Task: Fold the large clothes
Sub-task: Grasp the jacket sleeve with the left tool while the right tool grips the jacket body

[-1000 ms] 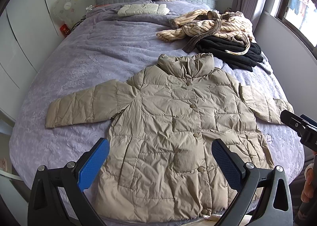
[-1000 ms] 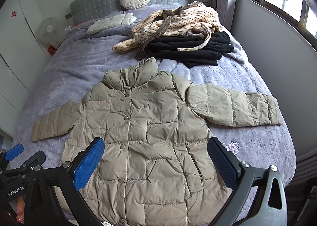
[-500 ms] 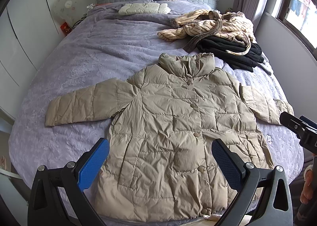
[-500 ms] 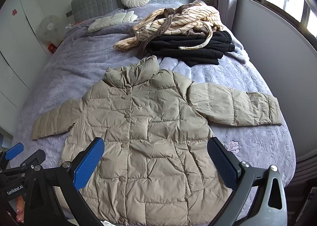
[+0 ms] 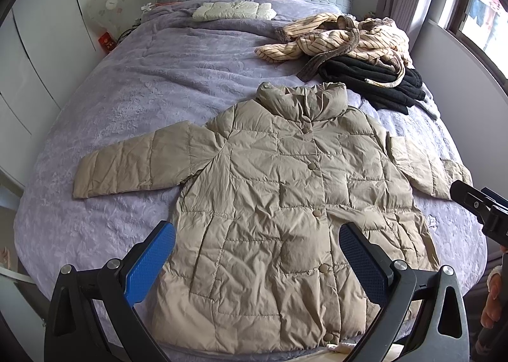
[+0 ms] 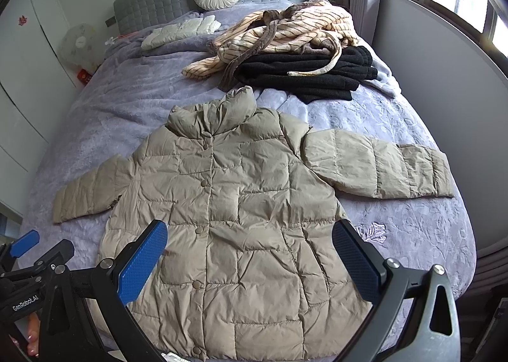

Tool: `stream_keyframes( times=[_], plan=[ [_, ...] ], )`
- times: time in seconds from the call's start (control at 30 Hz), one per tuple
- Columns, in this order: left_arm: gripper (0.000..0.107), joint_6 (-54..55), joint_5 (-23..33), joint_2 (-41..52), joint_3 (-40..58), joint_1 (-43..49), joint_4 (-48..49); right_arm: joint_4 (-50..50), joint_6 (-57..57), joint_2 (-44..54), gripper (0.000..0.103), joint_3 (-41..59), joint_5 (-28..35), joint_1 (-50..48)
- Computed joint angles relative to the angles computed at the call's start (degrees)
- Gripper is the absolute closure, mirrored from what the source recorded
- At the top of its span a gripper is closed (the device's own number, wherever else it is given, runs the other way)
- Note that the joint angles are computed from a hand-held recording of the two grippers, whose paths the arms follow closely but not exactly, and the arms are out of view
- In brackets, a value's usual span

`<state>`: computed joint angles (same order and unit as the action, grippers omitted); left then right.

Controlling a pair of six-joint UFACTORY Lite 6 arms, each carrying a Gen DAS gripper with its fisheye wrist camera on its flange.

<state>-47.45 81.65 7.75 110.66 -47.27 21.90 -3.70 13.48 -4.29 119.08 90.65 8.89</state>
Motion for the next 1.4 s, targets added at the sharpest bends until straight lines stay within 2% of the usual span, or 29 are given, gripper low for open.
stream_keyframes(
  times=[0.3, 0.4, 0.53, 0.77, 0.87, 0.97, 1.1, 1.17, 1.3, 1.4],
  plan=[
    [0.004, 0.2, -0.1, 0.1, 0.2, 0.3, -0.2, 0.6, -0.9, 1.2, 0.000, 1.3, 0.4, -1.0],
    [0.004, 0.1, 0.1, -0.5, -0.5, 0.5, -0.8, 0.2, 0.8, -0.9, 0.000, -2.0, 0.0, 0.7],
    [0.004, 0.8, -3.0, -4.6, -7.2, 3.8, -3.8, 2.0, 1.1, -2.2, 0.000, -6.6, -1.4, 1.3],
    [0.004, 7.4, -9.8, -15.7, -25.7, 18.5, -10.3, 0.5, 10.9, 3.1, 0.000, -5.9, -0.6, 14.8],
    [0.004, 18.1, -14.6, -19.1, -33.4, 30.4, -16.5, 1.3, 14.2, 8.4, 0.000, -3.0, -1.2, 19.4],
    [0.004, 32.5, -20.9, -20.1, -40.1, 46.4, -25.9, 2.3, 17.0, 13.0, 0.000, -3.2, -4.5, 24.3],
    [0.004, 48.0, -28.3, -14.6, -44.7, 62.6, -36.9, 6.3, 17.6, 23.9, 0.000, 2.1, -7.6, 28.2],
    [0.004, 55.6, -33.2, -8.2, -45.3, 69.6, -43.4, 8.1, 18.6, 28.1, 0.000, 3.7, -9.9, 30.7],
    [0.004, 70.6, -37.0, 7.6, -40.1, 78.8, -59.7, 10.4, 19.3, 36.4, 0.000, 8.7, -13.0, 34.7],
    [0.004, 73.9, -37.5, 18.2, -33.2, 81.5, -65.9, 11.2, 18.8, 40.2, 0.000, 9.6, -14.3, 36.3]
  ],
)
